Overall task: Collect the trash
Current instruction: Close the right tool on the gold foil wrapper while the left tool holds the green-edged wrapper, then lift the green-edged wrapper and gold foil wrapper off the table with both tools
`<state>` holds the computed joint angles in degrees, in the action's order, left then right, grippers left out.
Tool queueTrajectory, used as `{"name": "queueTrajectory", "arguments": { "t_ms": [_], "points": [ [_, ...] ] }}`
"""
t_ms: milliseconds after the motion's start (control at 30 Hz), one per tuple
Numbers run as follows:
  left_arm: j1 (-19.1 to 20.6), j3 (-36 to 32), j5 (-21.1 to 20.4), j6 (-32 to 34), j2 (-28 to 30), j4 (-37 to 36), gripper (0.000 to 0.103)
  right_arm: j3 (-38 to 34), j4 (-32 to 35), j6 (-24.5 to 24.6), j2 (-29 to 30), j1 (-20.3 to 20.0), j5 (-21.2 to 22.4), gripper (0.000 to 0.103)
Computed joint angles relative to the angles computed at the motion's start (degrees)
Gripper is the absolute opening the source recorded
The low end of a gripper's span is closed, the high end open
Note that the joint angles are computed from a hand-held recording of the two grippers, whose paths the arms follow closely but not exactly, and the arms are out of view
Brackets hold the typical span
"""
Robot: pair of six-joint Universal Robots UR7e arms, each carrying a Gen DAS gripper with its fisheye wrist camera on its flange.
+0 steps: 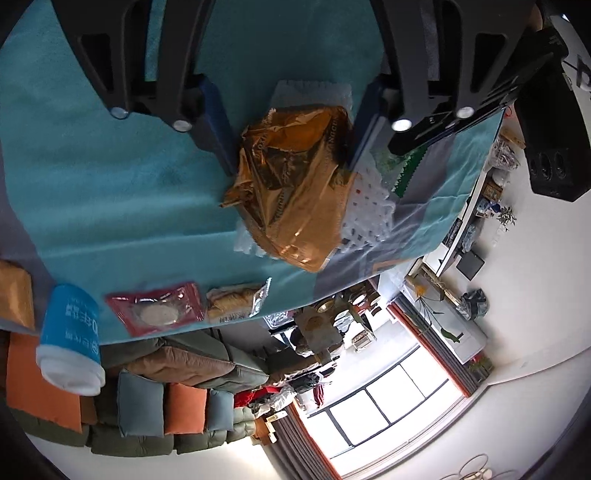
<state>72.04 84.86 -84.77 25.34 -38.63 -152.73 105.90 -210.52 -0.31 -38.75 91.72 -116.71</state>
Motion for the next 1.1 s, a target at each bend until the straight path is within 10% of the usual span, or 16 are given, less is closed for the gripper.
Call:
{"name": "queueTrajectory", "arguments": {
  "t_ms": [400,733,1100],
  "points": [
    [0.0,0.9,-0.7,0.2,-0.7,-0.4,0.013,4.4,-10.5,-0.1,-0.5,0.7,0.4,0.031],
    [0.0,2.0,-1.1,0.6,-2.0,-0.6,0.013,5.3,-11.2,1.1,-0.6,0.9,0.7,0.046],
    [0.1,2.5,-2.0,0.9,-2.9,-1.0,0.014,5.3,-15.3,-0.6,-0.5,2.1,-0.5,0.028]
  ]
}}
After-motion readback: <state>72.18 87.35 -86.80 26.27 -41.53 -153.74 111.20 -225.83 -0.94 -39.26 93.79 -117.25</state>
